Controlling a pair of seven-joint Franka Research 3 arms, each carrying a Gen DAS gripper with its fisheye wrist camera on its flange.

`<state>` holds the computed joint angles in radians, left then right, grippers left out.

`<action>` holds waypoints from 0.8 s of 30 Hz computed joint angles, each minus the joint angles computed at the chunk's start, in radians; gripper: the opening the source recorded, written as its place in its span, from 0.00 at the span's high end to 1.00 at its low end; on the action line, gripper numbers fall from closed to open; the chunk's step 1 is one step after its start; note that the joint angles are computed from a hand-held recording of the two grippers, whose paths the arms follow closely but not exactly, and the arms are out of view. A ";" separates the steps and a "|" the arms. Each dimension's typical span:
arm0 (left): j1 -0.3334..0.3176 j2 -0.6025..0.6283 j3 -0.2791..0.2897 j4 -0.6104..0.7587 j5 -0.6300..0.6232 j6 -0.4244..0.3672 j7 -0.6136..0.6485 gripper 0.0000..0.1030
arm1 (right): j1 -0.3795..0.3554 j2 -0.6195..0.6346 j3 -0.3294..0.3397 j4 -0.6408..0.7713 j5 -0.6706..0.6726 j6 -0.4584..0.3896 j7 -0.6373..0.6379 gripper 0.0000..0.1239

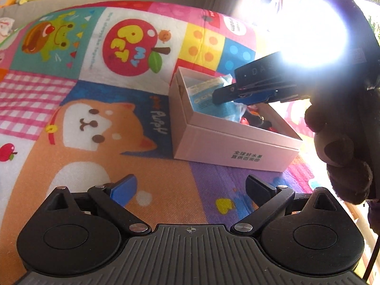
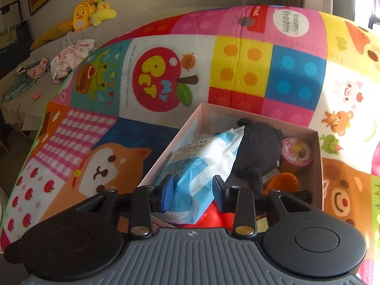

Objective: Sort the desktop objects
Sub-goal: 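Lower the black cylinder into the pink box and open the right gripper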

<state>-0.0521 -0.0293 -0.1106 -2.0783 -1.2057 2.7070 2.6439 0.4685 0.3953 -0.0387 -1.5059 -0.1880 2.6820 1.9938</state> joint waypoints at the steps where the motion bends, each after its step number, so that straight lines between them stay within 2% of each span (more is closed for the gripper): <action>1: -0.001 0.001 -0.001 -0.001 0.010 0.002 -0.006 0.02 | 0.001 0.021 0.002 0.025 0.007 -0.004 0.005 0.77; 5: -0.002 0.004 -0.004 -0.003 0.034 0.014 -0.025 0.02 | 0.053 0.112 -0.068 0.123 -0.087 -0.010 0.072 0.78; 8: 0.001 0.005 -0.001 -0.002 0.026 0.012 -0.029 0.02 | 0.026 0.088 -0.044 0.095 -0.061 -0.001 0.029 0.77; 10: 0.005 0.012 0.000 0.004 0.031 0.003 -0.046 0.02 | 0.028 0.049 -0.054 0.045 -0.079 0.031 0.029 0.76; 12: 0.009 0.017 0.000 0.009 0.039 -0.011 -0.059 0.02 | 0.048 0.021 -0.094 0.010 -0.133 0.072 0.084 0.74; 14: 0.011 0.015 -0.003 0.008 0.038 -0.015 -0.053 0.02 | 0.074 0.033 -0.143 0.034 -0.202 0.071 0.177 0.74; 16: 0.010 0.012 -0.004 0.007 0.031 -0.021 -0.042 0.02 | 0.046 0.075 -0.122 0.102 -0.174 0.028 0.192 0.74; 18: 0.008 0.010 -0.007 0.003 0.037 -0.013 -0.041 0.01 | 0.001 0.146 -0.071 0.210 -0.077 -0.063 0.133 0.74; 19: 0.006 0.010 -0.007 0.001 0.040 -0.006 -0.043 0.01 | -0.009 0.166 -0.057 0.231 -0.075 -0.073 0.125 0.75; 21: 0.004 0.010 -0.008 0.000 0.037 0.006 -0.040 0.01 | 0.021 0.166 -0.090 0.219 -0.118 -0.050 0.136 0.75; 24: 0.005 0.013 -0.006 0.002 0.032 -0.001 -0.038 0.01 | 0.001 0.098 -0.063 0.131 -0.078 -0.033 0.118 0.75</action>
